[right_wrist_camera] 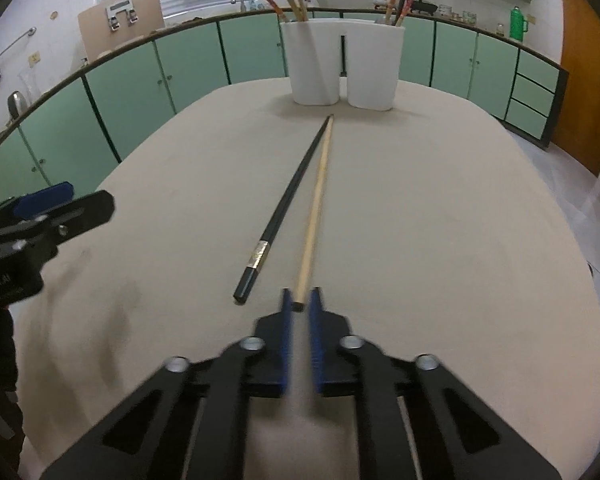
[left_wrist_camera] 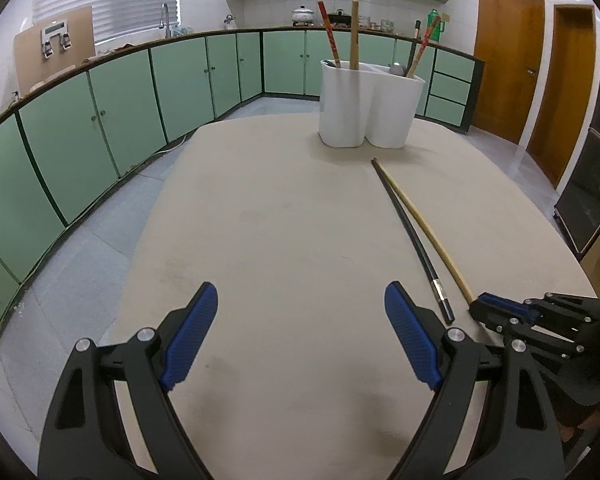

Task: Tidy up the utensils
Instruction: 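Grasp the plain wooden chopstick with the right tool while the left grasps the black chopstick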

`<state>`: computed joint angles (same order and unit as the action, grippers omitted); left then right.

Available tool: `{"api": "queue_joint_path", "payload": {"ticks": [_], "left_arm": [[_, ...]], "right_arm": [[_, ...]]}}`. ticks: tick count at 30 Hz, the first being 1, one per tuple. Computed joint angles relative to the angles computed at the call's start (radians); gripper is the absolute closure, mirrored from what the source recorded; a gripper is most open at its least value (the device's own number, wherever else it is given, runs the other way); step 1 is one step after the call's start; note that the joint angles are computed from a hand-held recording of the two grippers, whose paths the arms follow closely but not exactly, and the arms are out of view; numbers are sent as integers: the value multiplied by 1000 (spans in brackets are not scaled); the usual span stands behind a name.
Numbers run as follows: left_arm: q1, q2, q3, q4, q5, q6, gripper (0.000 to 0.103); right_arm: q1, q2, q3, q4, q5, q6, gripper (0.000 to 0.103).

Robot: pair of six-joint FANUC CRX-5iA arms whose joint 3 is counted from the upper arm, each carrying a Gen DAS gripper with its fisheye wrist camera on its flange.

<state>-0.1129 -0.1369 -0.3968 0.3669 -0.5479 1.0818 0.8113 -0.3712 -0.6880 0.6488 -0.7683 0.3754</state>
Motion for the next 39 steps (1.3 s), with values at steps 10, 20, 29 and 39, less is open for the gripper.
{"api": "queue_joint_path", "payload": {"ticks": [10,20,29,39], "left_arm": [[-51,28,-5,36,-18,-27,20],[-126,103,46,14,-64,63,33],[-178,151,113,-102,-82,181,60],[-184,150,98,-74,-61,178,96]], "right_arm": [[-18,-50,-35,17,-25,-67,97],[-54,-117,-75,28,-44,-80,97],[-88,-136,-84,1,-5,-50,97],[-107,-141,-80,-64,40,10,97]]}}
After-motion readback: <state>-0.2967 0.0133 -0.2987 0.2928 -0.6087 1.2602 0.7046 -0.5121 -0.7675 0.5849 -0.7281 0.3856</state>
